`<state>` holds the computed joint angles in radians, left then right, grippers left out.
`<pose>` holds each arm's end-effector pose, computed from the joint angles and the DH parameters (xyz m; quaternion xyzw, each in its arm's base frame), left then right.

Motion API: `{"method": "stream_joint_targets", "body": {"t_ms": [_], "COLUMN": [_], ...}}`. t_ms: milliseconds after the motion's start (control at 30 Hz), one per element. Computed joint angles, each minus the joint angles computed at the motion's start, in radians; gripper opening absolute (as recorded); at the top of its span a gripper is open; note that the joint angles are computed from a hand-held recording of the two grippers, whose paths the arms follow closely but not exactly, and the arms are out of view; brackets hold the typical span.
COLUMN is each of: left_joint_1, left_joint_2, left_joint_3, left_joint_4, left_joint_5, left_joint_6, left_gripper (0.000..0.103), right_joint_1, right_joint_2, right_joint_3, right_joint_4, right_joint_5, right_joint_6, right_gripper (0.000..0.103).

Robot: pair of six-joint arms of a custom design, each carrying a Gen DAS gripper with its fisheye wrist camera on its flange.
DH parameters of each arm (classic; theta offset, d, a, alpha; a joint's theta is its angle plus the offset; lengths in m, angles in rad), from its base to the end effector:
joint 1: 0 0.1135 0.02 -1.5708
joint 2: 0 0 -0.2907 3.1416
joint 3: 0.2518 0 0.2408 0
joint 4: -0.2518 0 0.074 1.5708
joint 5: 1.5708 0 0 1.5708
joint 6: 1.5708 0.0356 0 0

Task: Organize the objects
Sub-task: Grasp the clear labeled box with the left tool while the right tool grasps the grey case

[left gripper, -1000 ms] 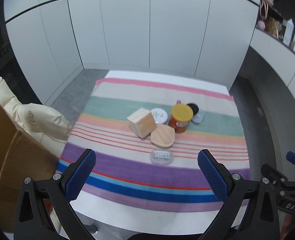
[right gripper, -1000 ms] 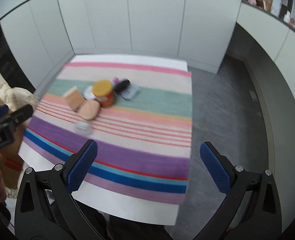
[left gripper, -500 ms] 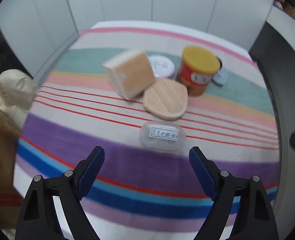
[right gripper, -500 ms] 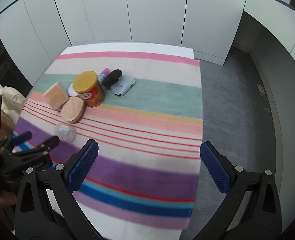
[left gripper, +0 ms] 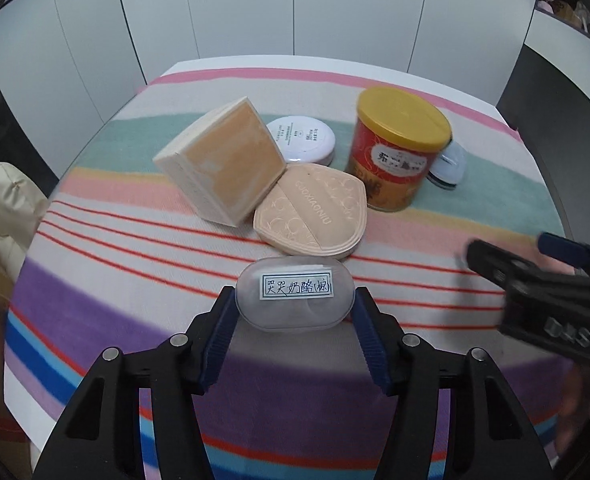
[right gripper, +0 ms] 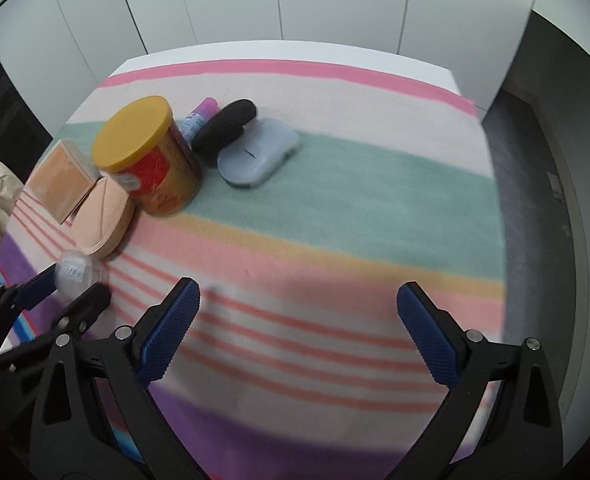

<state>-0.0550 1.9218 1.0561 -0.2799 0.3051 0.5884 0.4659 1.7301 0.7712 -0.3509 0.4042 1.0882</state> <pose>0.3602 -0.0305 0.1494 0.3359 0.9064 -0.0883 0.2403 0.2535 0.1118 0.1410 0.3222 0.9167 -0.0525 0.2304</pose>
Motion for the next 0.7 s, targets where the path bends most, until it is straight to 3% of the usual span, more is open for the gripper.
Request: {"method": "stream_joint_targets", "body": {"t_ms": [233, 367, 533, 633, 700], "left_joint_1": [-0.013, -0.026, -0.030, -0.028, -0.027], "left_joint_2": [0.052, 0.072, 0.085, 0.095, 0.096], "left_joint_3": [0.067, 0.090, 0.120, 0.147, 0.154], "left_joint_4": [0.005, 0.018, -0.014, -0.047, -0.061], "left_joint_5": [-0.003, -0.007, -0.009, -0.008, -0.010], "left_joint_6": [-0.037, -0.060, -0.067, -0.066, -0.070], "left_gripper": [0.059, 0.059, 0.059, 0.058, 0.058], "right_joint_1": [-0.117, -0.158, -0.155, -0.131, -0.115], "right_joint_2": [0.121, 0.155, 0.162, 0.161, 0.155], "right_joint_3": [0.078, 0.114, 0.138, 0.138, 0.132], "right_joint_4": [0.104, 0.148, 0.153, 0.141, 0.129], "right_joint_5": [0.037, 0.040, 0.056, 0.079, 0.085], "right_joint_6": [-0.182, -0.257, -0.277, -0.253, -0.235], "right_gripper": [0.098, 0.091, 0.056, 0.042, 0.040]}}
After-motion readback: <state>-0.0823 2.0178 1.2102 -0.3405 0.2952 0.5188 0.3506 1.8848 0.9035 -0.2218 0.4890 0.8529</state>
